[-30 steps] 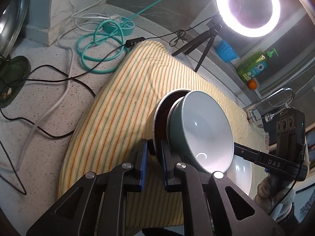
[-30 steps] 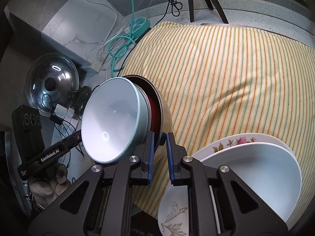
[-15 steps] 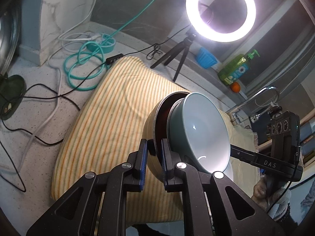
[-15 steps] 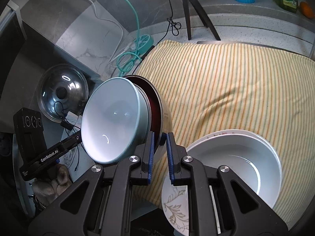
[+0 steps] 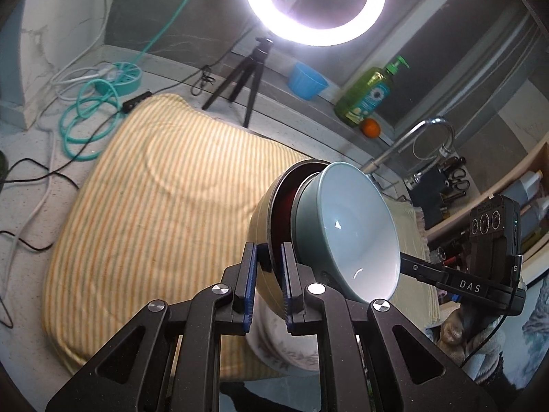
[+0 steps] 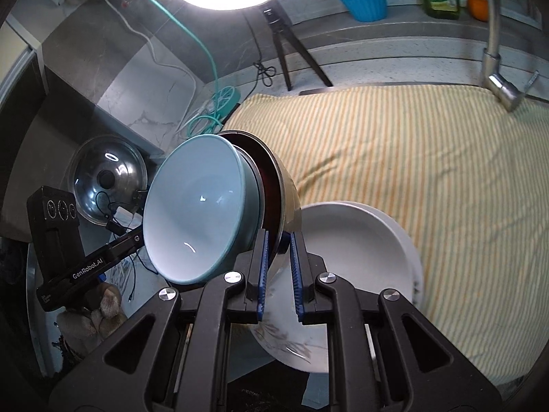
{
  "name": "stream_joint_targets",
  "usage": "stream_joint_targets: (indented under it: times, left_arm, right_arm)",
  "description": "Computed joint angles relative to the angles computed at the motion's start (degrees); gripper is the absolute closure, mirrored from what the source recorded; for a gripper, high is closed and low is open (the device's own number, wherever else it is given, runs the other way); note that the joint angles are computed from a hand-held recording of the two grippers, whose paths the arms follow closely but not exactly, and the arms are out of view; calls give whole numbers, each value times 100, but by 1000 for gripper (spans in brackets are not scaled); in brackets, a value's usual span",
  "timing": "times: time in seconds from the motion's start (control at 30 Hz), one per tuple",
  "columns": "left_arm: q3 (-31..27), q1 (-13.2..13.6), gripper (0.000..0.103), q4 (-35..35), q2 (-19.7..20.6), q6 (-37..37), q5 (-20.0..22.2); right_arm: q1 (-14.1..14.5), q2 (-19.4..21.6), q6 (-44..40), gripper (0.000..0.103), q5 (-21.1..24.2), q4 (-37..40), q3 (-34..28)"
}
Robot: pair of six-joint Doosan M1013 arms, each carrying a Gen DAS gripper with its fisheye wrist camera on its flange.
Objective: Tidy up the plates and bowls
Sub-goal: 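Lift the nested bowl stack with both grippers and carry it over the plates, then lower the bowl stack onto the white plate stack and open both grippers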
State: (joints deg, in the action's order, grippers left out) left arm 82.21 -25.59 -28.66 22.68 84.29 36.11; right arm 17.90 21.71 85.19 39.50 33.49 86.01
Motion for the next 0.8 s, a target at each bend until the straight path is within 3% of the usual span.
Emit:
stream_joint_targets:
  times: [0.37, 0.8]
  left_arm:
    - [-23, -266, 93, 20, 75, -91, 209]
    - [14, -370, 93, 29, 85, -127, 392]
  right_arm:
    - [-226, -230, -10, 90, 89, 50, 514]
    - [-264, -347, 38, 89, 49, 56, 759]
